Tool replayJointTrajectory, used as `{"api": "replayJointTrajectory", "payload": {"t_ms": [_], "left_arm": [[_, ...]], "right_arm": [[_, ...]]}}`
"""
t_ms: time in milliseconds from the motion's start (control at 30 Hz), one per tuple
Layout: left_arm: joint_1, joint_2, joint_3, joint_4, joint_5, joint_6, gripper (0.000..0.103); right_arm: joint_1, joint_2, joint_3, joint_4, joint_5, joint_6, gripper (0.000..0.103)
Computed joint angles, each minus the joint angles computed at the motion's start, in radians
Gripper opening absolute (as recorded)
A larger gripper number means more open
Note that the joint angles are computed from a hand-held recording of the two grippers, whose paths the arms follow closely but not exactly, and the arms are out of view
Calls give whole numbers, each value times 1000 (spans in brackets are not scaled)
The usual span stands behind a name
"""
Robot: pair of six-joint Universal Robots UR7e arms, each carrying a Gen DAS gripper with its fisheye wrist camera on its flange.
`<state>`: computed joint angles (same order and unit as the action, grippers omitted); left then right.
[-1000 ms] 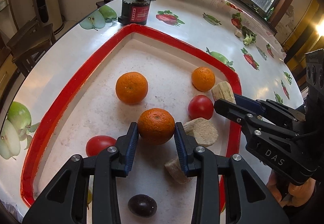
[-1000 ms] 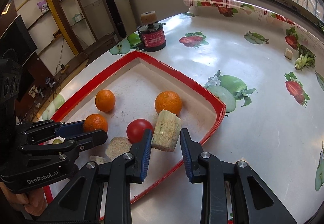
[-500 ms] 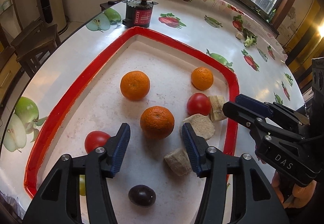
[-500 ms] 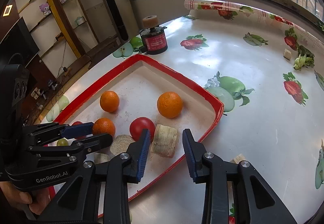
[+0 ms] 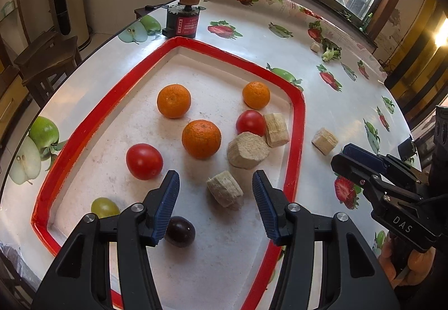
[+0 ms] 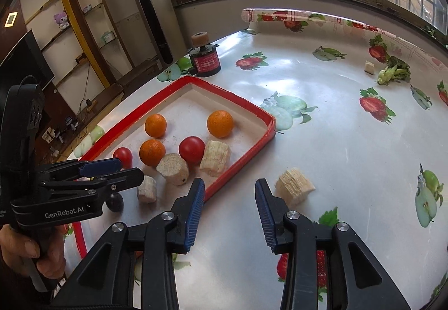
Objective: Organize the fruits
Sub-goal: 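Open the left tool to drop the orange while right tool releases the cork, then grasp the small round beige piece with the left tool while right tool approaches a beige block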
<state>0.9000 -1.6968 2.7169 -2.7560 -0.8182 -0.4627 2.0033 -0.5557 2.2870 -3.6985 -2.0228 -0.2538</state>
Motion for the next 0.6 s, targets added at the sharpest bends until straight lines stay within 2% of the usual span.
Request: {"api": "replayJointTrajectory", "payload": {"t_ms": [600], "left_arm": [[-161,-11,64,62,-41,-142,53]], "right_arm": [[-107,-51,207,-218,-20,6,41]]}}
